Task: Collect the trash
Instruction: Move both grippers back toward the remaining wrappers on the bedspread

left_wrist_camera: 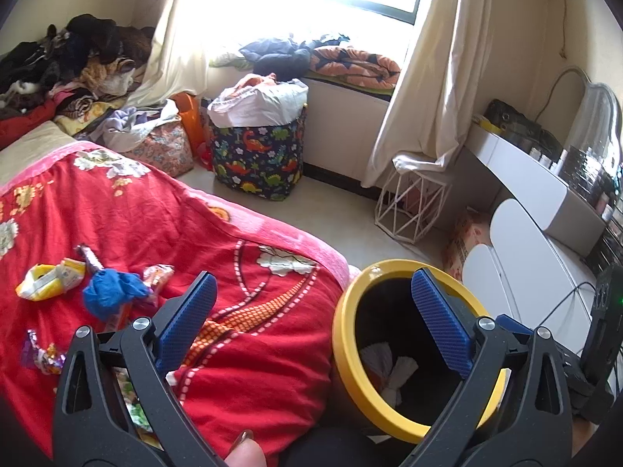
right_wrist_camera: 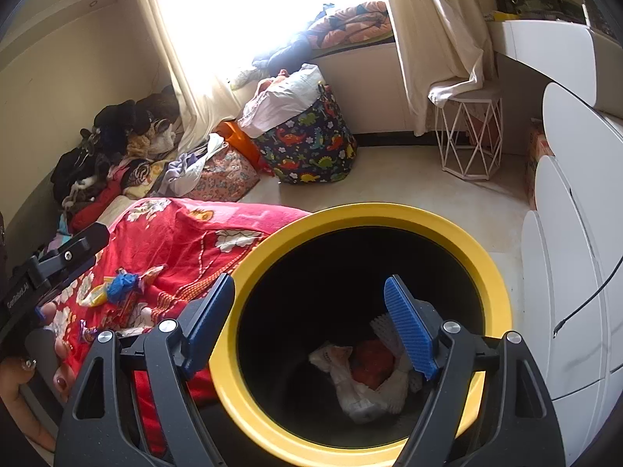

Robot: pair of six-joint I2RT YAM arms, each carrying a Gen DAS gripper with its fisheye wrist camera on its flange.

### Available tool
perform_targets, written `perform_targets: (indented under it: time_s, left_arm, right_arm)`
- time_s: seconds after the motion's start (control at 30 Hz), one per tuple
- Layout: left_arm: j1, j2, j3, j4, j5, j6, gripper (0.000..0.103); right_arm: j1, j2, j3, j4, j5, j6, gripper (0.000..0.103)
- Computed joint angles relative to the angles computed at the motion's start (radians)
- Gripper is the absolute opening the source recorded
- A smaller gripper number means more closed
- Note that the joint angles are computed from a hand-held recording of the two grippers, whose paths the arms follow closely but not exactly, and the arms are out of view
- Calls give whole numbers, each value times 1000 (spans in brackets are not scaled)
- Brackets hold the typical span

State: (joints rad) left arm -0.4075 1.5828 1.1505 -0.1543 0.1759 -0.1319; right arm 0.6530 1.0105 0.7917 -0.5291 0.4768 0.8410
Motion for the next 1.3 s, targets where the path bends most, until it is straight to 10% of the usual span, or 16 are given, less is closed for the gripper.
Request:
perform_targets:
  time_s: [1.3]
  left_arm:
    - [381, 59, 91, -22, 47, 22, 92]
  right_arm:
    - [226, 565, 489, 97, -51, -204, 84]
